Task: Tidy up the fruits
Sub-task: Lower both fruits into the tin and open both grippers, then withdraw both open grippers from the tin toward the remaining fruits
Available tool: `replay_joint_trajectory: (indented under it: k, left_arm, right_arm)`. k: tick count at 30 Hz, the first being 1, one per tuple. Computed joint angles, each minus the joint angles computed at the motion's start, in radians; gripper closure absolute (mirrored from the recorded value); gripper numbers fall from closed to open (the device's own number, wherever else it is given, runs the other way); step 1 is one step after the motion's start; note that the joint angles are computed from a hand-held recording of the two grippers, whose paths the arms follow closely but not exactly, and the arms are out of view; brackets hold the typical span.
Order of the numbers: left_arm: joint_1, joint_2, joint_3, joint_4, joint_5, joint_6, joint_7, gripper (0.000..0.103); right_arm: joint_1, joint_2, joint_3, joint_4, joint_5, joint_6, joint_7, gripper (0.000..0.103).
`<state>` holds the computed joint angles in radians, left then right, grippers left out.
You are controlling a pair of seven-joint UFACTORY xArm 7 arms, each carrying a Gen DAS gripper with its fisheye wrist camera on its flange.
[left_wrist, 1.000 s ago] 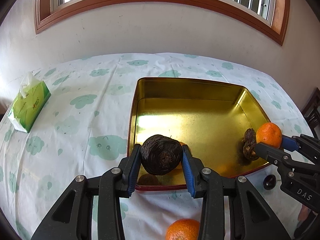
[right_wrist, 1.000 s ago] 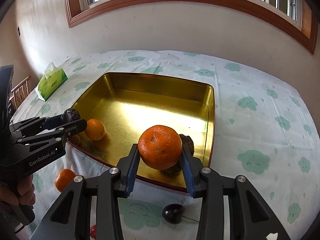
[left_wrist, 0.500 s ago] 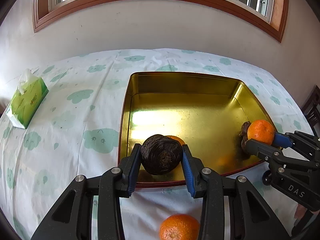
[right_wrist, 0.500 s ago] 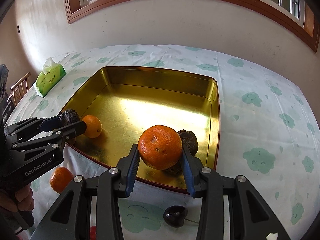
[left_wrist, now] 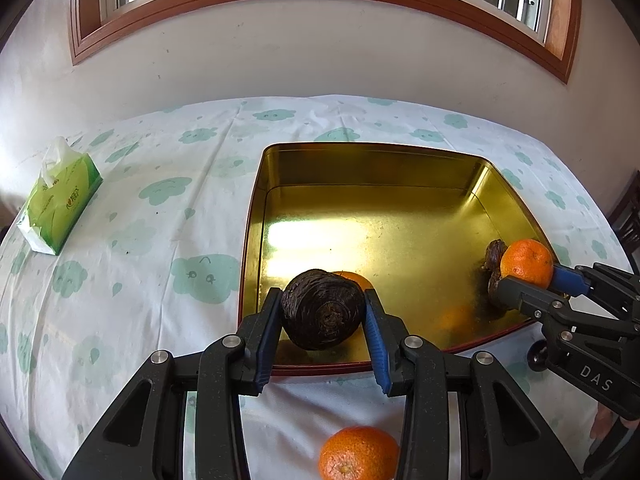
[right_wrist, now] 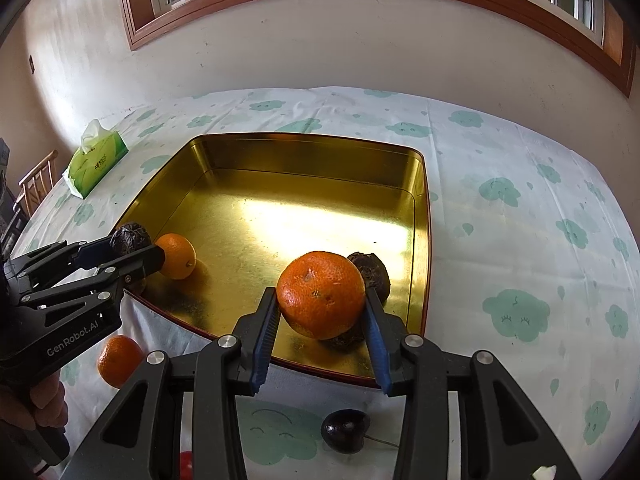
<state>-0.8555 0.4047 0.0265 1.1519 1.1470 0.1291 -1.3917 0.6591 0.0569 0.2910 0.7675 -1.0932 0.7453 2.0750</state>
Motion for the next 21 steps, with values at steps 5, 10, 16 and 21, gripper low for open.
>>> replay_joint_trajectory:
  k: [5, 10, 16, 21]
  left_arm:
    - [-0.001, -0.008, -0.005, -0.005, -0.01, 0.014, 0.01, 0.062]
    - [-0.005, -0.018, -0.007, -0.011, 0.015, 0.022, -0.013, 0.061]
    - [0.005, -0.041, -0.031, -0.025, 0.079, 0.038, -0.073, 0.058]
    - [0.021, -0.079, -0.064, -0.054, 0.174, 0.059, -0.159, 0.058]
  right_arm:
    - [0.003, -0.002, 0.002, 0.001, -0.001, 0.008, 0.001, 0.063]
    - [0.009, -0.008, 0.009, 0.005, 0.004, 0.025, -0.007, 0.059]
    - [0.022, -0.014, 0.022, 0.006, 0.009, 0.041, 0.005, 0.059]
    - [0.04, -0.027, 0.037, 0.007, 0.019, 0.074, 0.024, 0.058]
